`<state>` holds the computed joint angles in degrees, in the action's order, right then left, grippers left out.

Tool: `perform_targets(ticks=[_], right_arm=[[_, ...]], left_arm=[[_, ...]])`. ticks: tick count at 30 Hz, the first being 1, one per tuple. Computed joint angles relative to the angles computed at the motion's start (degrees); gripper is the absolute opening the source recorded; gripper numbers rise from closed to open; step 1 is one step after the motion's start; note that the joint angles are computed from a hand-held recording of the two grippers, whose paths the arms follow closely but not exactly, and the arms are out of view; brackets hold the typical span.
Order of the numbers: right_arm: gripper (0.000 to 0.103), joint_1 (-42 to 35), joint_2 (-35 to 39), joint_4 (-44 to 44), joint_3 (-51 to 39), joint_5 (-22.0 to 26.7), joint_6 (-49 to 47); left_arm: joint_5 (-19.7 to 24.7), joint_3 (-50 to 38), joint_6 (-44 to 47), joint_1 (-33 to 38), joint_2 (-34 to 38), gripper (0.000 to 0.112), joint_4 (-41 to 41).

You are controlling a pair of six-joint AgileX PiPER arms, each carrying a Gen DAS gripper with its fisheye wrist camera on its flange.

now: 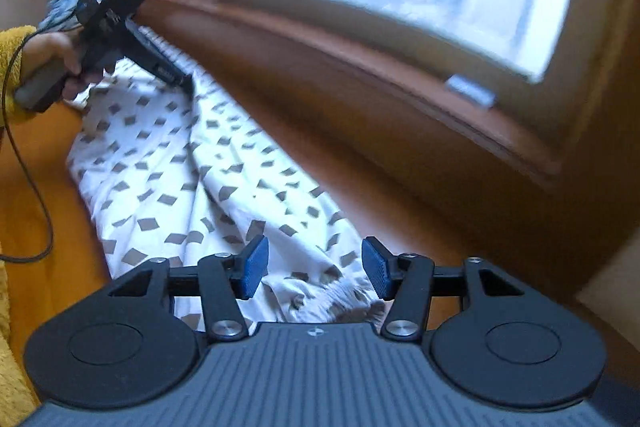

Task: Fold clothes

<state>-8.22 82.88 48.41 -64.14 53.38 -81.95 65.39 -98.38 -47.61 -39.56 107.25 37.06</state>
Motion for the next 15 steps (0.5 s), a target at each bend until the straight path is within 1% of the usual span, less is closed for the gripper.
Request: perform_targets(ticks=[1,3,4,5,7,8,11,12,13,14,15], right_arm=[[0.054,0.37,2.51,-1.64,-2.78,1.68,1.31],[0.025,1.28,5.77,-5.74,-5.87,2.95,3.81],[0.008,0.82,7.02,-6.18,-7.38,4.83,5.37],[0.008,0.13,8.05,-5.97,-8.61,6.50,6.87],[0.009,-2.88,8.43,-1.16,-8.73,8.05,9.86],[0.011,-4.10,8.60,0.78,-8.61,8.25,11.49],[0.017,-3.78,8.95,-1.61,-6.52,2.11,16.50],[0.022,-3.61,9.01,-2.61,-6.04,0.67,18.12],[0.032,-3.78,8.46,-2.60,-5.58,0.15,18.85],[0.044,-3.95,7.90,-2.60,-5.12,-0.37,19.58],[0.050,-4.05,6.97,-2.46,-4.42,-1.14,19.78]], left_arm=[[-0.15,0.15,0.10,0.11,-0.24,0.008,-0.03],[0.07,0.73,-0.45,-0.41,-1.18,0.008,0.65],[0.07,0.55,-0.72,-0.56,-1.42,0.008,1.03],[0.08,0.36,-0.91,-0.59,-1.63,0.009,1.44],[0.45,-0.75,-0.17,-0.09,-1.08,0.012,1.52],[0.96,-1.80,0.16,0.31,-0.09,0.014,1.55],[1.72,-5.46,1.70,1.87,3.07,0.015,-0.80],[2.26,-6.80,2.32,2.28,3.95,0.015,-1.46],[2.81,-7.94,2.75,2.47,4.90,0.015,-1.65],[3.36,-8.96,3.08,2.53,5.91,0.015,-1.56],[3.82,-9.73,3.34,2.57,6.62,0.015,-1.61]])
